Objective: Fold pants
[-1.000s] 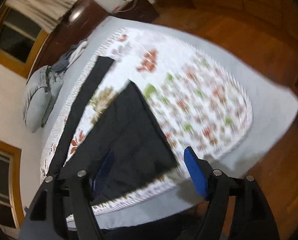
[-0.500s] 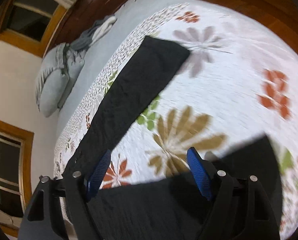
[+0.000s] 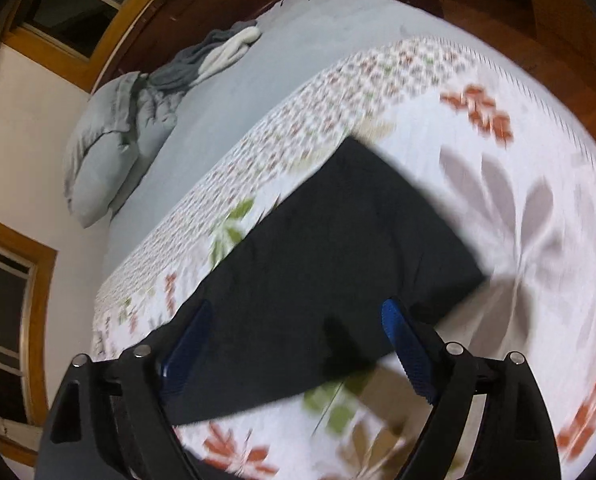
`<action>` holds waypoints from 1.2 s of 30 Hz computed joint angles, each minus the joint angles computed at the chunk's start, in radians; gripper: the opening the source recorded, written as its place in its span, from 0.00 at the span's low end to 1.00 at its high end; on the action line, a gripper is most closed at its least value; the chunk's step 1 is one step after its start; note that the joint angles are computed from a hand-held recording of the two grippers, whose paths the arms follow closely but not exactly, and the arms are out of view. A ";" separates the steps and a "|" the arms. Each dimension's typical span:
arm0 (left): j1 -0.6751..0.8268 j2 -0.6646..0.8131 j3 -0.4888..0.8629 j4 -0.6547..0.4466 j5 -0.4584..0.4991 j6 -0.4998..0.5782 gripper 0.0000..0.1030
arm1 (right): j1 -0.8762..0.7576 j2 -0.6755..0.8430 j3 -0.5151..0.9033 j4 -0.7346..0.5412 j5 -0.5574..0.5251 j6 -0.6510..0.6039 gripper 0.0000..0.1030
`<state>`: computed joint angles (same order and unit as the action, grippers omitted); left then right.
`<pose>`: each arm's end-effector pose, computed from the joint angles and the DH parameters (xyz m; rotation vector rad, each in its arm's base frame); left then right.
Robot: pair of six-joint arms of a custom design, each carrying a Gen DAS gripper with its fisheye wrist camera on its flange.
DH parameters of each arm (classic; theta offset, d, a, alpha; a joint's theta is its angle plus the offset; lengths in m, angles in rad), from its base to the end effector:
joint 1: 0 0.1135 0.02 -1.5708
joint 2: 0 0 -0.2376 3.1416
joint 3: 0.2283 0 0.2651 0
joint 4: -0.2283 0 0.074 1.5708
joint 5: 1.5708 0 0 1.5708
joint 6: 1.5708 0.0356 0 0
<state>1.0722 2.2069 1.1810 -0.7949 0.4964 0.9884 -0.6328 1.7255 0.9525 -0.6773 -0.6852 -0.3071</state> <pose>0.1680 0.2732 0.0129 -0.2040 2.7620 -0.6592 0.2517 -0.1566 0.1101 0.3698 2.5991 0.7629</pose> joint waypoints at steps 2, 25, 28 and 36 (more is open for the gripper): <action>0.004 0.019 0.023 -0.017 0.013 -0.019 0.48 | 0.046 0.138 0.140 0.019 0.051 0.036 0.85; -0.031 -0.013 -0.052 0.145 -0.009 -0.228 0.38 | 0.253 0.694 0.758 -0.114 0.214 -0.016 0.12; -0.028 -0.061 -0.105 0.198 -0.011 -0.257 0.31 | 0.226 0.590 0.632 -0.048 0.217 -0.028 0.10; 0.004 -0.238 -0.194 0.198 0.040 -0.302 0.14 | 0.156 0.261 0.388 -0.017 0.186 -0.026 0.09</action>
<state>1.0766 1.9684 0.9873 -0.5967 0.5367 0.6863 -0.4763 1.9868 1.3407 -0.6943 -0.4990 -0.3332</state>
